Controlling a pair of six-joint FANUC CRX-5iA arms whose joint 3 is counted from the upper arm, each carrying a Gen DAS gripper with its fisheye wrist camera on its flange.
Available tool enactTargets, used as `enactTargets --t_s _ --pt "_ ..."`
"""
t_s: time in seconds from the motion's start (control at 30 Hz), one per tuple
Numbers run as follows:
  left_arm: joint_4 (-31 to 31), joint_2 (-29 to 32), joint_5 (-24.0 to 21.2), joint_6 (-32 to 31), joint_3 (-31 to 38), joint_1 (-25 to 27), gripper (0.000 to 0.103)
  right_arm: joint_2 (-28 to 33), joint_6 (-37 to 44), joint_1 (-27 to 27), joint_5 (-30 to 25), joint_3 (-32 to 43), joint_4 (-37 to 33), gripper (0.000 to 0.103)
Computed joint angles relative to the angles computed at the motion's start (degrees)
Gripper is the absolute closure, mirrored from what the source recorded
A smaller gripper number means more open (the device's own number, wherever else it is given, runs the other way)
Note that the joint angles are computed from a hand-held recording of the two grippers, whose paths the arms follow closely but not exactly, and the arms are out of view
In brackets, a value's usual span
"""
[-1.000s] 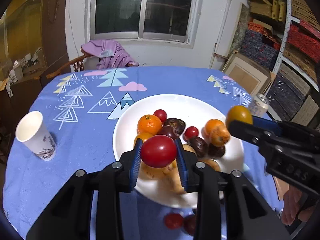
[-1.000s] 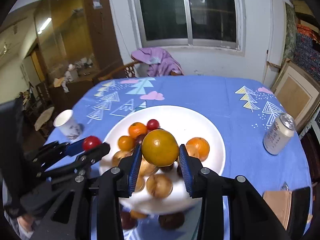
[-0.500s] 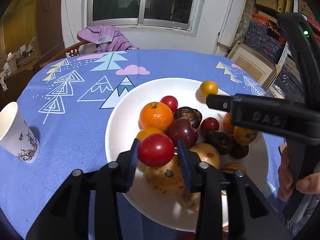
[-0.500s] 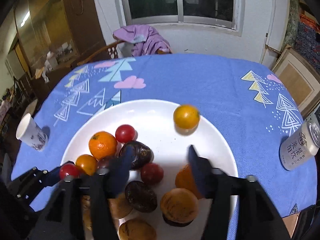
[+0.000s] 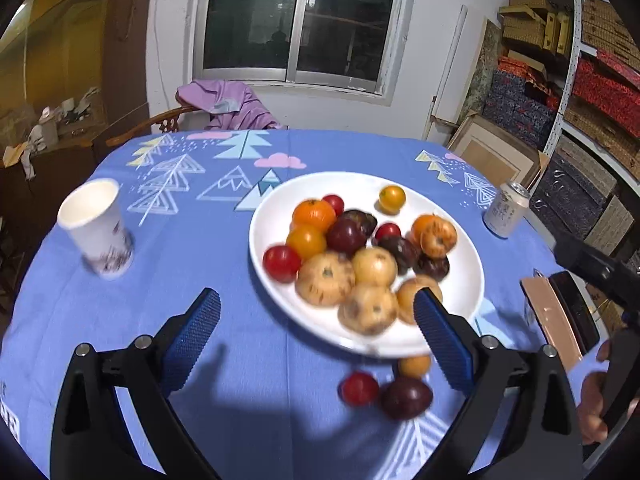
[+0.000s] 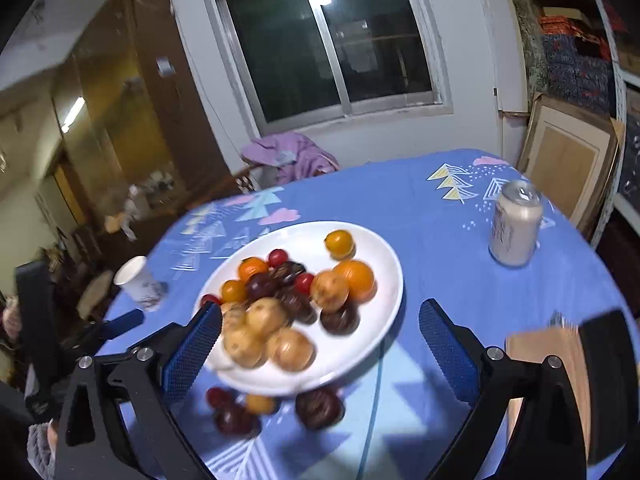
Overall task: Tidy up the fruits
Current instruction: 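Withdraw both open tools back toward the fruits beside the plate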
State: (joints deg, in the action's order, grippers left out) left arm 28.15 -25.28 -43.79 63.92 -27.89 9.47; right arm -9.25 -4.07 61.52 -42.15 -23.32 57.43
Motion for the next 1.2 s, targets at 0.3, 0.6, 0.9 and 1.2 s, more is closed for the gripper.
enactTargets --t_s 0.3,0.6,0.9,1.2 --pt "-12.82 -6.61 -2.14 5.99 -3.84 -4.73 0.007 1.41 4.91 4.30 -7.83 1.28 -7.86 0.003" --pt "-16.40 -4.29 1.48 5.77 -2.95 -10.86 0.007 -3.82 -11.55 1.51 -0.71 -7.01 5.16 0.003" --pt "-21.39 -1.09 -1.62 11.32 0.61 -10.83 0.004 -5.07 -17.40 -0.25 2.94 -8.78 3.85 0.003" --pt "-13.20 -6.03 -6.27 6.74 -4.01 -0.27 0.004 -5.50 -20.04 -2.24 9.27 -10.86 5.65 0.003"
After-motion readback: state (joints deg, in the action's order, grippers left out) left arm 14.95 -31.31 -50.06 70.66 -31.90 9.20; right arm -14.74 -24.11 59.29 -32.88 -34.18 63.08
